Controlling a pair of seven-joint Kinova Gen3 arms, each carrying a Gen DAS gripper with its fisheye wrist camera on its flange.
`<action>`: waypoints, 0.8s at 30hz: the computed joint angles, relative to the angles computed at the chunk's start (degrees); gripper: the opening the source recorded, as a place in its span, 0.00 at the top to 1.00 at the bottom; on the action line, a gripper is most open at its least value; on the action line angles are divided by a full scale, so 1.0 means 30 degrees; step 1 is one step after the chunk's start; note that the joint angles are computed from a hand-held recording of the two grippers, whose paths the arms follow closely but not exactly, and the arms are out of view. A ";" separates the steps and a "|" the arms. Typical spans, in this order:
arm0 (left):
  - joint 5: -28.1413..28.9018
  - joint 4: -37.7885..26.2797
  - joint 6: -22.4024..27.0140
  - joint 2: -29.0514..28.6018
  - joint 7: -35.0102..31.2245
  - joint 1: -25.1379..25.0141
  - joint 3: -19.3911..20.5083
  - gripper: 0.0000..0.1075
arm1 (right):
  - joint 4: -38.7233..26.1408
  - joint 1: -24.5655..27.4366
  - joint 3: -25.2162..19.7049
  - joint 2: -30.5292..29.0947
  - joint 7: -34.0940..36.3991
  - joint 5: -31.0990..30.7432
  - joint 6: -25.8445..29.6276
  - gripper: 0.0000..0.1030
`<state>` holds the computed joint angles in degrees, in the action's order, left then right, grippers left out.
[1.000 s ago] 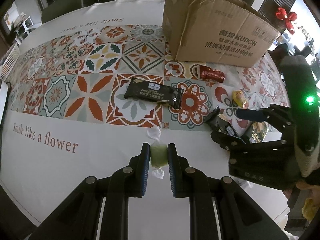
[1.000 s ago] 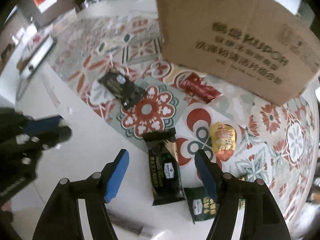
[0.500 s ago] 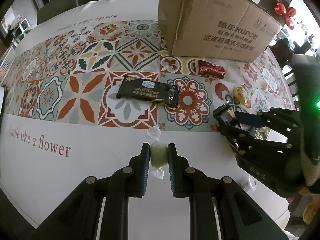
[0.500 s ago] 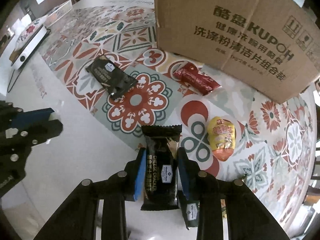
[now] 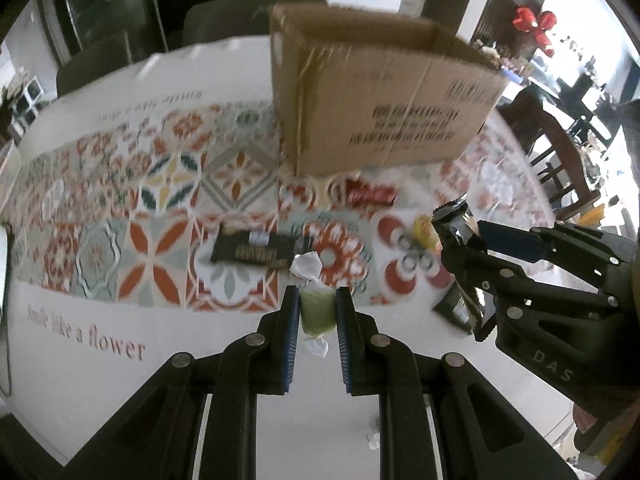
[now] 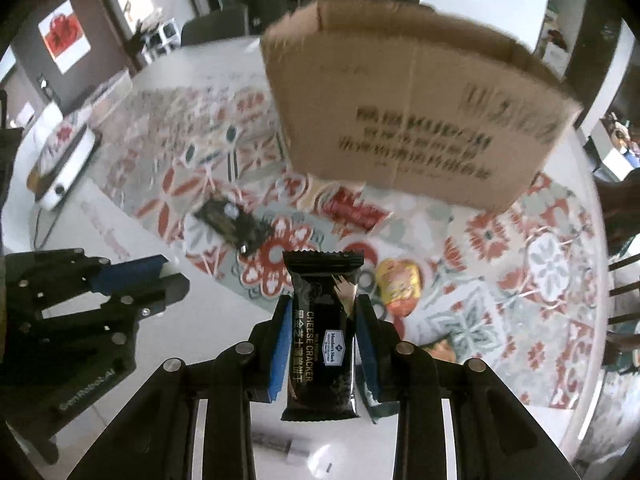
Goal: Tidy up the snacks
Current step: 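Carry both items over the box and open both grippers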
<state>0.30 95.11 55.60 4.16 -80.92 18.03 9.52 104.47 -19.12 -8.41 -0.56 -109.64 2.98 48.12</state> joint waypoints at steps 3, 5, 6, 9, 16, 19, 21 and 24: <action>0.0483 -0.0913 0.0080 0.0003 -0.0665 -0.0126 0.0025 0.82 | -0.0326 0.0187 0.0114 -0.0577 -0.0300 0.0149 -0.0006 0.69; 0.0072 -0.1567 -0.0023 0.0033 -0.0786 0.0046 0.0121 0.82 | -0.0560 0.0359 0.0130 -0.0975 -0.0589 0.0415 -0.0055 0.69; -0.0039 -0.1920 -0.0067 0.0057 -0.0904 0.0100 0.0148 0.82 | -0.0694 0.0467 0.0132 -0.1172 -0.0749 0.0581 -0.0090 0.69; -0.0083 -0.2938 -0.0104 0.0221 -0.1284 0.0171 0.0170 0.82 | -0.1077 0.0751 0.0086 -0.1507 -0.1052 0.0981 -0.0126 0.69; 0.0239 -0.5604 0.0202 0.1165 -0.2179 0.0283 0.0168 0.82 | -0.2171 0.1354 0.0126 -0.1662 -0.1739 0.1815 -0.0604 0.69; 0.0062 -0.6831 0.0387 0.1766 -0.2163 0.0453 0.0081 0.82 | -0.2698 0.1563 0.0163 -0.1464 -0.2003 0.2276 -0.0863 0.69; 0.0219 -0.7715 0.0641 0.2216 -0.2283 0.0441 0.0020 0.82 | -0.3120 0.1681 0.0261 -0.1271 -0.2090 0.2464 -0.0921 0.69; 0.0282 -0.9237 0.1106 0.3044 -0.2460 0.0517 -0.0071 0.82 | -0.3751 0.1813 0.0495 -0.0895 -0.1849 0.2438 -0.0976 0.69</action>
